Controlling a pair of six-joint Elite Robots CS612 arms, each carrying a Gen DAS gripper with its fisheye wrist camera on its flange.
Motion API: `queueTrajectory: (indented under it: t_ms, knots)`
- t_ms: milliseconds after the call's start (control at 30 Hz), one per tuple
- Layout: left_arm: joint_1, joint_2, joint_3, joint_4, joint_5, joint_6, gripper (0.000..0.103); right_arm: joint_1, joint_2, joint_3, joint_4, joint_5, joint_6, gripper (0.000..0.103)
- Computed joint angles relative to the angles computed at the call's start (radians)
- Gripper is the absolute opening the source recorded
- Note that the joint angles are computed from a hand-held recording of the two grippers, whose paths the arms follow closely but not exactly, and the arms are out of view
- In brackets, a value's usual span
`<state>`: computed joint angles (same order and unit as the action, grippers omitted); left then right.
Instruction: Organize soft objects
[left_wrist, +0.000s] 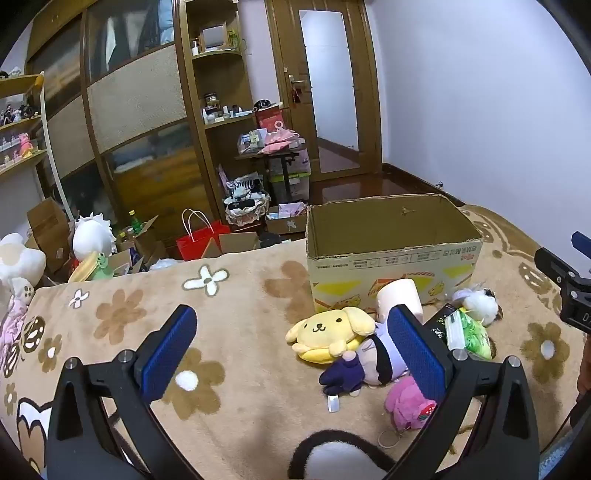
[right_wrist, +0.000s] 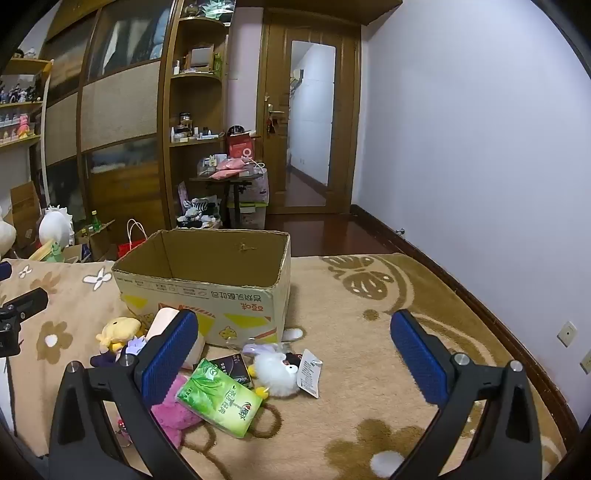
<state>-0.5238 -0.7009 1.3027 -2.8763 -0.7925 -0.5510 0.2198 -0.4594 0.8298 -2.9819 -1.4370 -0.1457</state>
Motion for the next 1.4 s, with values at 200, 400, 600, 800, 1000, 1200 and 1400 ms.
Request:
queueTrajectory:
  t_ms: [200, 400, 600, 800, 1000, 1200, 1400]
  knots:
    - [-0.002, 0.002, -0.004, 0.012, -0.005, -0.001, 0.102, -0.002, 0.002, 0.0, -0.01, 0.009, -0.003, 0.103]
    - [-0.003, 0.003, -0.008, 0.015, 0.001, -0.002, 0.102, -0.002, 0.001, -0.006, 0.01, 0.004, -0.003, 0.103]
    - [-0.003, 0.001, -0.003, 0.01, 0.0, -0.001, 0.102, 0.0, 0.007, -0.008, 0.003, 0.003, -0.01, 0.103]
    - [-0.002, 0.001, -0.004, 0.013, 0.0, -0.004, 0.102, 0.002, -0.001, 0.003, -0.005, 0.0, -0.014, 0.103]
    - [-0.003, 0.001, -0.004, 0.016, -0.002, -0.002, 0.102, 0.003, 0.003, -0.001, -0.009, -0.001, -0.016, 0.103]
    - [-0.003, 0.003, -0.008, 0.021, -0.001, -0.005, 0.102, 0.002, 0.003, -0.001, -0.008, 0.008, -0.019, 0.103]
    - [-0.003, 0.003, -0.01, 0.021, -0.002, -0.003, 0.102, -0.002, -0.003, 0.008, -0.013, 0.034, -0.01, 0.103]
